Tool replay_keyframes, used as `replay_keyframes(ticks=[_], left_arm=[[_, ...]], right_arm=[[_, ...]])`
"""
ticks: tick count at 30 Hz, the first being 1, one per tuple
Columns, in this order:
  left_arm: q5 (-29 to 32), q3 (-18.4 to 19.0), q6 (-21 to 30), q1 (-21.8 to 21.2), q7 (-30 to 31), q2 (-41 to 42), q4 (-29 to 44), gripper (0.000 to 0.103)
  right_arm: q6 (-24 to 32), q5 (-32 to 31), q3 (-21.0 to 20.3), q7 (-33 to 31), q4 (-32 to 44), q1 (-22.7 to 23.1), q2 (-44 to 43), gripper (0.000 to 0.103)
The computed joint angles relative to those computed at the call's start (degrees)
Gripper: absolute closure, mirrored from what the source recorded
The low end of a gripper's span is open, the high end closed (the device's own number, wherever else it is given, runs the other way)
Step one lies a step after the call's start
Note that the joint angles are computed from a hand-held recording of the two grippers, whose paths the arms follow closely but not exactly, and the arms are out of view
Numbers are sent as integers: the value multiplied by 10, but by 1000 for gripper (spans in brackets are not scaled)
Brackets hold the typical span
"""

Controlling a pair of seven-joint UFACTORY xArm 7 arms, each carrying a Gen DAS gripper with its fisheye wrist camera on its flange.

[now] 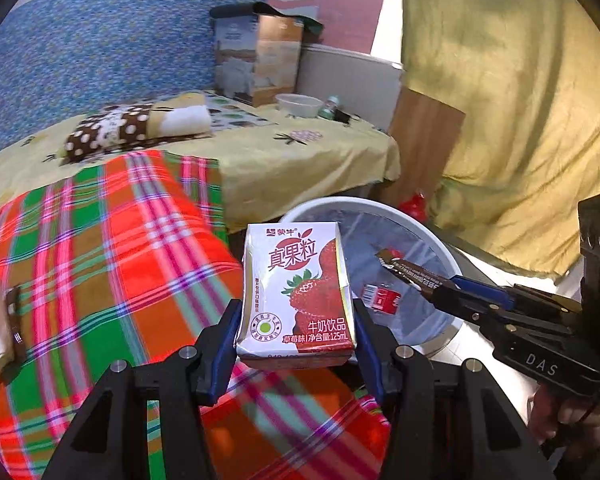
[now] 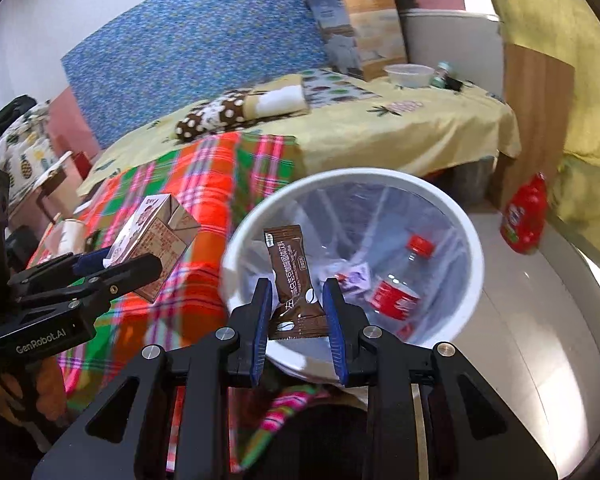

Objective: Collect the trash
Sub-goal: 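Carry the milk carton and chocolate wrapper over the white bin, then open both tools to drop the carton and wrapper into the bin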

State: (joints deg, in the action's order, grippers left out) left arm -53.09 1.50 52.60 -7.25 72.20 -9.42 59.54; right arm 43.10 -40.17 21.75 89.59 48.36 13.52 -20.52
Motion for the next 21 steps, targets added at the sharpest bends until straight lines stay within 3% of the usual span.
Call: replay_keyframes(ticks=[11, 21], left_arm=[[12, -28, 0, -24, -9, 26, 9, 50], [18, -42, 9, -31, -22, 51, 28, 50]], right_arm=[[-16, 47, -16, -21, -35, -5, -24, 74], [-10, 65, -4, -11, -60, -25, -53, 74]])
